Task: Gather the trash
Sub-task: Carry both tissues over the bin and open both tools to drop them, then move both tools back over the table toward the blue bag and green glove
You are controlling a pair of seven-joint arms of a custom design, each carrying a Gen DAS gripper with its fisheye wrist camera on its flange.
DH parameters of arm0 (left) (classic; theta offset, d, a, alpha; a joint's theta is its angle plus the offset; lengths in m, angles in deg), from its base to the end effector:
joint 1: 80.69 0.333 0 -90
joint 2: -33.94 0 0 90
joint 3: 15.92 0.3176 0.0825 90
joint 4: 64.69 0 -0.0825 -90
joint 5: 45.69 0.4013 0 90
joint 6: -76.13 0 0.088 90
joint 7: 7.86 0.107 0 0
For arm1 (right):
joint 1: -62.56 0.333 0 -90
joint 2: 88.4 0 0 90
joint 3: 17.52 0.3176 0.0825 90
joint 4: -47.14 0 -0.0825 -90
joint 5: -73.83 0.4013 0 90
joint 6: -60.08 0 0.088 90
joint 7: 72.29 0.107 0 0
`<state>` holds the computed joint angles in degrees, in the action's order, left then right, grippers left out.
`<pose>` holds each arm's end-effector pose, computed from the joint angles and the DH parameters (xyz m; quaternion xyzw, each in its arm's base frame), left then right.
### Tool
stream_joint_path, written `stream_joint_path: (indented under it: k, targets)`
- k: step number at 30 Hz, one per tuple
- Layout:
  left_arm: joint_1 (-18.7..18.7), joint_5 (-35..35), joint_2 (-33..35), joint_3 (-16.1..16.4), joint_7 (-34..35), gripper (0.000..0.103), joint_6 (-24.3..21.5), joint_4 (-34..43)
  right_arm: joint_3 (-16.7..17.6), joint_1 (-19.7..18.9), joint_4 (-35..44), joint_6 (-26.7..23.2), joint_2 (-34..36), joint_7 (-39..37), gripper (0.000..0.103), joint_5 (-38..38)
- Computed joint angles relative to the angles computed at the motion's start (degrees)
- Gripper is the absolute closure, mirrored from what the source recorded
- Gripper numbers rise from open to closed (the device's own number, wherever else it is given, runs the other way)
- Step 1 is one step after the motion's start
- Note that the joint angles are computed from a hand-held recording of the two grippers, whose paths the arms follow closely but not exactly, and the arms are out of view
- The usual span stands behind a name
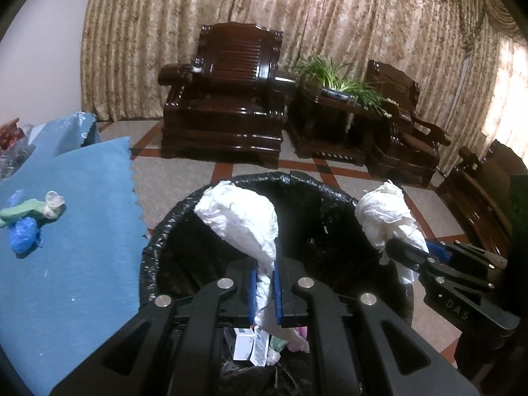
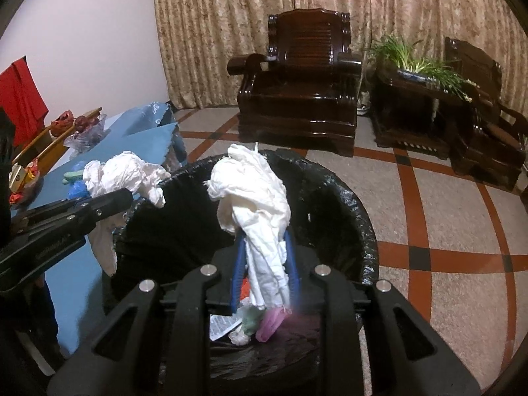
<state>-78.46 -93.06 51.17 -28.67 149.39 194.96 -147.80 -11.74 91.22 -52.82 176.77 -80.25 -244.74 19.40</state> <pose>0.6868 -0.1433 0.5706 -0.2365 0.8696 -0.4328 0.0250 0.5587 0.3238 0.5188 -0.3754 0.8252 -0.3646 0.2126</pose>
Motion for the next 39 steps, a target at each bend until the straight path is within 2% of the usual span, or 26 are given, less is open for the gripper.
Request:
stream_joint_path:
  k: [7,8,9,10,11,12,14,15,17,19,23,31,39]
  targets:
    - [-0.4,2.4,2.5,-0.3,-1.2,0.093,-1.7,2.9,0.0,-0.3,-1.8,0.2,-0.8,0.9,0.077,0.4]
    - [-0.4,2.7,2.7,-0.3,-1.5,0.089,-2.1,3.1,0.1,-0.3,-2.0,-0.1,-0.8,1.1,0.075,0.5]
    - [-0.2,2.8,3.2,-0.4,-1.8,0.086,-3.2,3.8,0.2,-0.2,-1.5,-0.6,-0.5,1.0,0.066,0.5]
    - [-0.1,3.0,3.4,-0.5,-2.0,0.075,-3.5,4.1,0.2,-0.2,-1.8,-0.9,-0.7,1.1,0.052,0.5]
    - [-0.2,3.3,3.8,-0.5,-2.6,0.059,-3.4,4.8,0.3,0.0,-1.6,-2.1,-0.7,1.4,0.046,0.1]
    - [-0.1,3.2,3.9,-0.5,-2.9,0.053,-3.1,4.8,0.4,0.1,-1.6,-2.6,-0.7,1.6,0.037,-0.1]
    - [0.4,2.7,4.1,-0.5,-3.5,0.041,-3.0,5.1,0.5,0.4,-1.5,-3.8,-0.8,1.8,0.026,-0.7]
    - [0.5,2.8,4.4,-0.5,-3.9,0.038,-2.9,5.7,0.6,0.6,-1.5,-4.5,-0.8,2.1,0.016,-1.1]
    - [1.1,2.4,4.5,-0.4,-3.5,0.024,-1.6,5.8,0.8,1.0,-1.6,-5.1,-1.2,2.8,0.012,-2.2]
    - [1.7,2.2,4.8,-0.3,-3.9,0.015,-0.6,6.5,1.1,1.2,-1.8,-4.8,-1.7,3.5,0.005,-3.4]
    - [3.2,1.6,5.5,0.0,-5.6,0.006,0.9,8.1,1.4,1.5,-0.8,-4.1,-1.7,3.8,0.005,-5.4]
    - [6.2,2.5,8.2,0.8,-9.7,0.006,4.4,12.7,0.4,3.1,7.8,-2.0,3.6,-0.8,0.005,-7.2]
    - [9.3,5.1,12.1,0.8,-10.7,0.006,9.3,18.0,-3.3,5.2,22.0,3.5,14.2,-8.9,0.005,-4.4]
